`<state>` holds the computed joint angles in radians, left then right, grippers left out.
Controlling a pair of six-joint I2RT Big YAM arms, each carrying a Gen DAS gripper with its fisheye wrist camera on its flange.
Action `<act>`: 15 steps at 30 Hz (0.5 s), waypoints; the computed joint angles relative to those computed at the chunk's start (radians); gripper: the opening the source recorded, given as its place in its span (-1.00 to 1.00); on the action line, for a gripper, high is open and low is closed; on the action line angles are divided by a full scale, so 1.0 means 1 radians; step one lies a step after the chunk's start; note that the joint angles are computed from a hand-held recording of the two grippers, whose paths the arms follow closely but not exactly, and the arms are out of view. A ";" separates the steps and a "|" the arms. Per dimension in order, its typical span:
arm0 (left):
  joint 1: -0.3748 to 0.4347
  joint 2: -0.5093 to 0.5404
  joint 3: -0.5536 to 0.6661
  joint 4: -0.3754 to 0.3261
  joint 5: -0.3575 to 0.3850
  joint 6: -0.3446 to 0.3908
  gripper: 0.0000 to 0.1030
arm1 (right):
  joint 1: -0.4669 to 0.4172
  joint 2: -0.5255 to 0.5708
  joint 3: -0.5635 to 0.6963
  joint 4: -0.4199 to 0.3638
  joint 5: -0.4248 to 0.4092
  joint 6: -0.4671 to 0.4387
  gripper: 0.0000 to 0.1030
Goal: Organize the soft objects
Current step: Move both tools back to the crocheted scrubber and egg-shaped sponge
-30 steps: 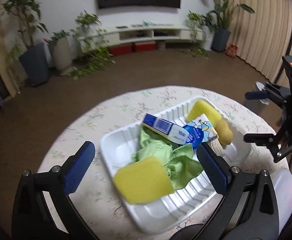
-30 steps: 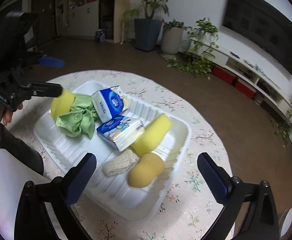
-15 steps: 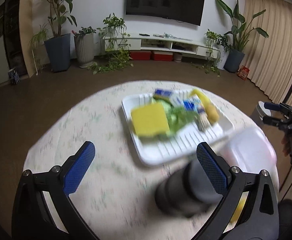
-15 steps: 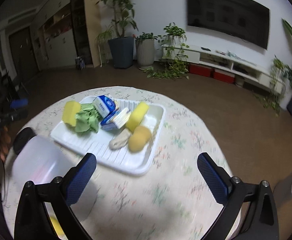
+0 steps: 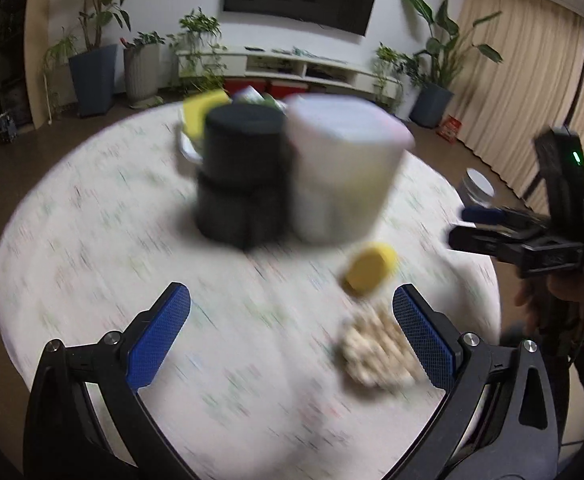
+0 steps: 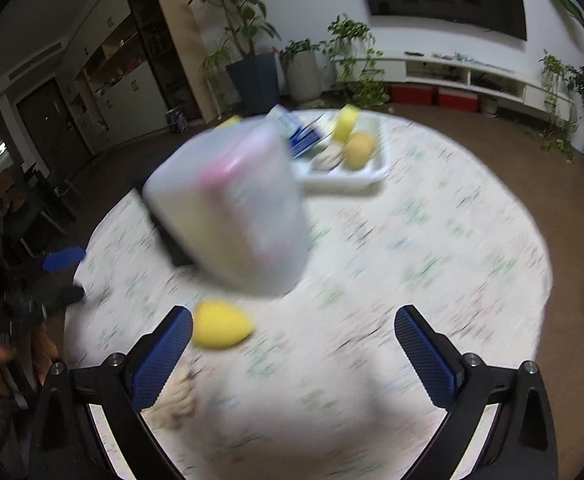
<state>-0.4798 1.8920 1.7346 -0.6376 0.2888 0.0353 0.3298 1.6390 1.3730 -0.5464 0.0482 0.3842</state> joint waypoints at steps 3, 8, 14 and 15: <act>-0.025 -0.035 -0.079 0.040 -0.007 -0.013 1.00 | 0.040 0.015 -0.006 0.002 0.016 0.008 1.00; -0.062 -0.048 -0.124 0.081 -0.041 0.006 1.00 | 0.066 0.037 0.011 0.003 0.036 0.043 1.00; -0.093 -0.012 -0.102 0.070 -0.080 0.032 1.00 | 0.062 0.067 0.066 -0.062 0.042 0.049 1.00; -0.095 -0.004 -0.098 0.066 -0.088 0.030 1.00 | 0.062 0.079 0.082 -0.078 0.043 0.047 1.00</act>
<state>-0.5747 1.8878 1.6369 -0.5719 0.2011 0.0653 0.3921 1.7181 1.4546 -0.6240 0.0912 0.4313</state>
